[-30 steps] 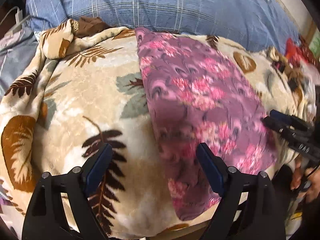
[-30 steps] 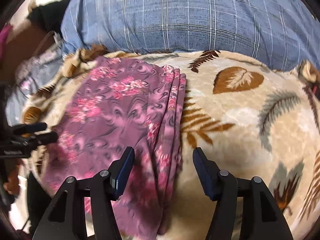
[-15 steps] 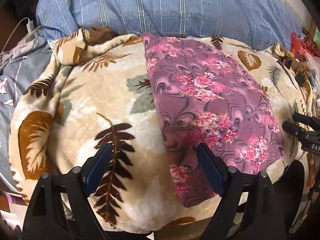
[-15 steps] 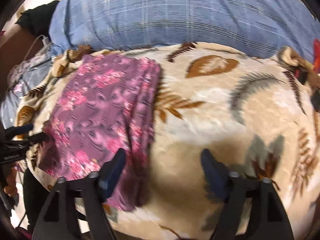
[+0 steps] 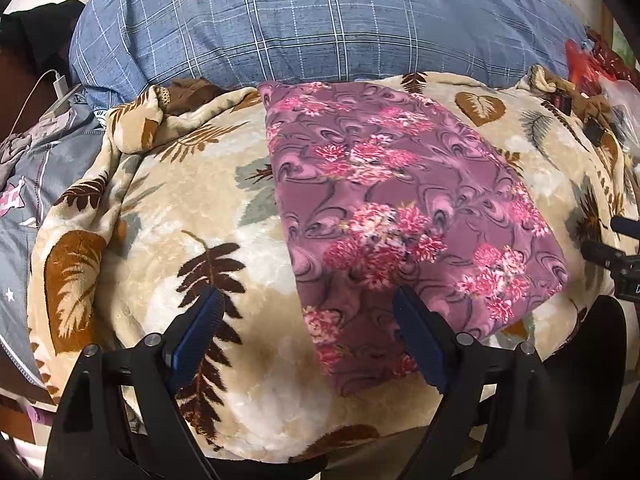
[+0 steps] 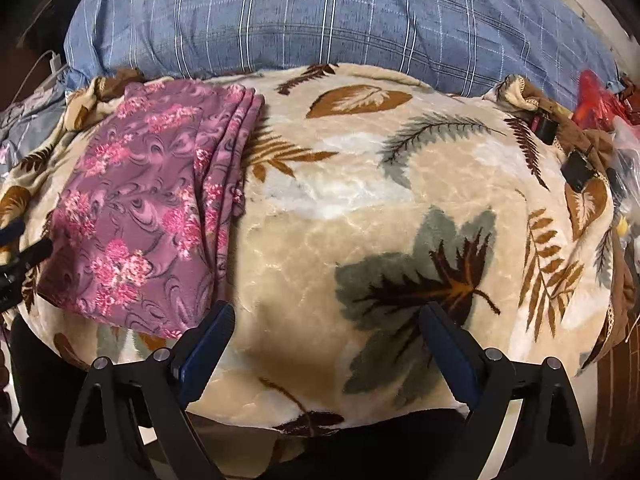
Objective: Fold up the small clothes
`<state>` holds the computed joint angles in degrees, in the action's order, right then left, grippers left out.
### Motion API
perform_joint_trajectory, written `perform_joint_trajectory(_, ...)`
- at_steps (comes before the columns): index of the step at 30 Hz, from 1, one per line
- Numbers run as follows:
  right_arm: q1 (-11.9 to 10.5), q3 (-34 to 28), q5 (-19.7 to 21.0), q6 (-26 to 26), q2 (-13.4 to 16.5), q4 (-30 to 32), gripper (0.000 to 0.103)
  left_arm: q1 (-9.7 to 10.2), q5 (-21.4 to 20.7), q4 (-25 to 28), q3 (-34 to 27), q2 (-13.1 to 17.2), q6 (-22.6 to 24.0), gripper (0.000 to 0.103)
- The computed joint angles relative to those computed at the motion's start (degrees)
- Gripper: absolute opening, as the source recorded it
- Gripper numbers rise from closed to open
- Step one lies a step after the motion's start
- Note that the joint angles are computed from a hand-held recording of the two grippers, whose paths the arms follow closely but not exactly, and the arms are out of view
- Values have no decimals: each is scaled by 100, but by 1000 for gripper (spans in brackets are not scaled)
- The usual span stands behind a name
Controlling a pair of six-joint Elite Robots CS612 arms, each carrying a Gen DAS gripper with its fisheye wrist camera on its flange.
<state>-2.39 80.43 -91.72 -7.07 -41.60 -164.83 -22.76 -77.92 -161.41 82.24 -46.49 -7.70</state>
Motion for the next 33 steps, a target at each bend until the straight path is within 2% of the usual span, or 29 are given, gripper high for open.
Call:
perform_joint_trajectory(7, 67, 110, 59, -304, -23, -530, 98, -30, 128, -153, 151, -79, -23, 88)
perform_joint_trajectory(13, 194, 163, -254, -686, 8, -888, 102, 0, -96, -145, 306, -182, -258, 88)
perform_joint_trajectory(23, 191, 431, -368, -737, -112, -1315, 103, -15, -253, -307, 597, -327, -350, 88)
perform_joint_trajectory(26, 165, 489, -269, -709, -152, -1326, 103, -30, -342, -386, 652, -363, -276, 88)
perform_joint_trajectory(33, 137, 560, -107, -668, -200, -1379, 103, -138, -257, -601, 787, -435, 15, 88)
